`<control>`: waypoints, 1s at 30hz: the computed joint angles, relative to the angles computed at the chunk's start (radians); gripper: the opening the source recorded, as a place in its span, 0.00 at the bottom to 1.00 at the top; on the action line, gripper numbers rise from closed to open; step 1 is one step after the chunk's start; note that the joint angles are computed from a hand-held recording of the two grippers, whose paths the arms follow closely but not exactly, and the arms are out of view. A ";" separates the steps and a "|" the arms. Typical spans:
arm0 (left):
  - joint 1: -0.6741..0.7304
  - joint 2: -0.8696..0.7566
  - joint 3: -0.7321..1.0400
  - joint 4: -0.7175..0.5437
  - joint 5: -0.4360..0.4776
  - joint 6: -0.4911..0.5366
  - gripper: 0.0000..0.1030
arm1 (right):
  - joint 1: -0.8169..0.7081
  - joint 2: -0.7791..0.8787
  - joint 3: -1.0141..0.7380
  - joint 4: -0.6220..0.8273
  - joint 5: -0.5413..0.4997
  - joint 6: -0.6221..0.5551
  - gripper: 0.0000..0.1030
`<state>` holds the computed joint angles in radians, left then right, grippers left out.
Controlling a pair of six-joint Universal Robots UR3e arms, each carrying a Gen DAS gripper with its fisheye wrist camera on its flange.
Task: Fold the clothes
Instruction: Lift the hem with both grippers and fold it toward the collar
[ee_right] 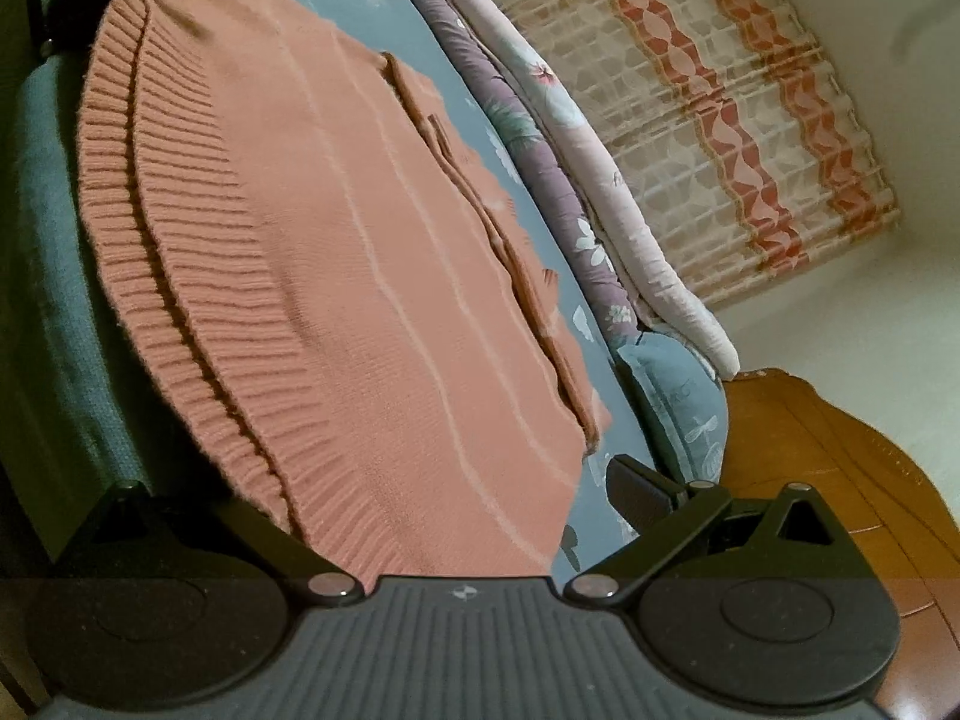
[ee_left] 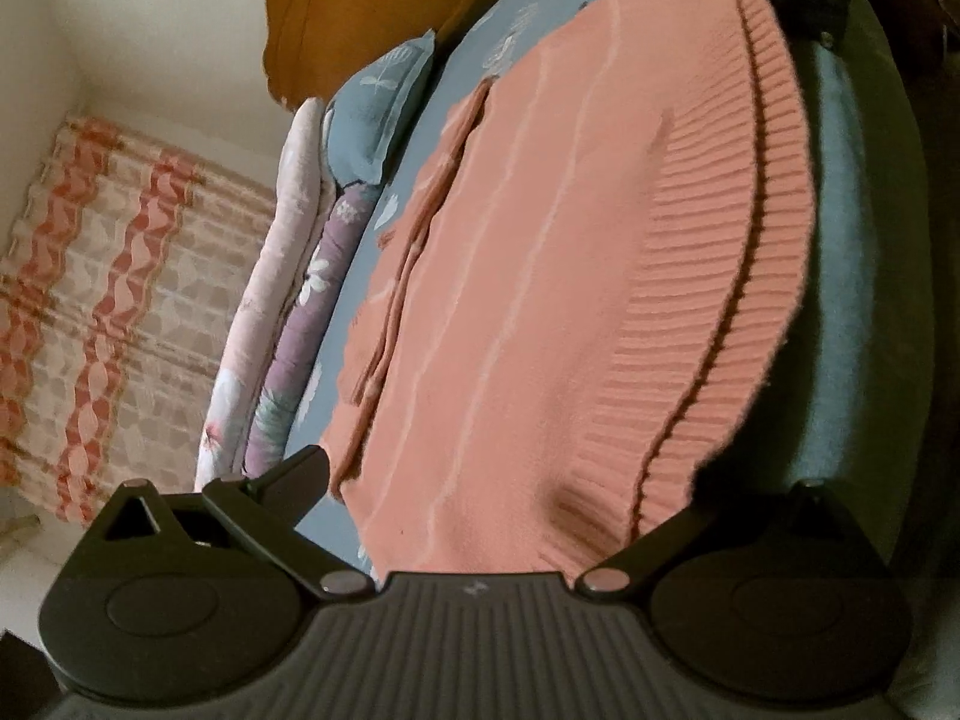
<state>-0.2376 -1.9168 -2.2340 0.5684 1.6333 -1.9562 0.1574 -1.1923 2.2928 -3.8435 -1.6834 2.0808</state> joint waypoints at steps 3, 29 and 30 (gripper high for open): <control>0.000 0.000 0.018 -0.027 -0.004 0.007 1.00 | 0.005 0.011 0.001 -0.023 -0.006 -0.008 1.00; -0.068 -0.051 0.182 -0.124 0.130 -0.070 1.00 | 0.056 0.147 -0.164 -0.141 -0.129 -0.064 1.00; -0.068 -0.056 0.186 -0.115 0.134 -0.082 1.00 | 0.059 0.169 -0.177 -0.170 -0.136 -0.079 1.00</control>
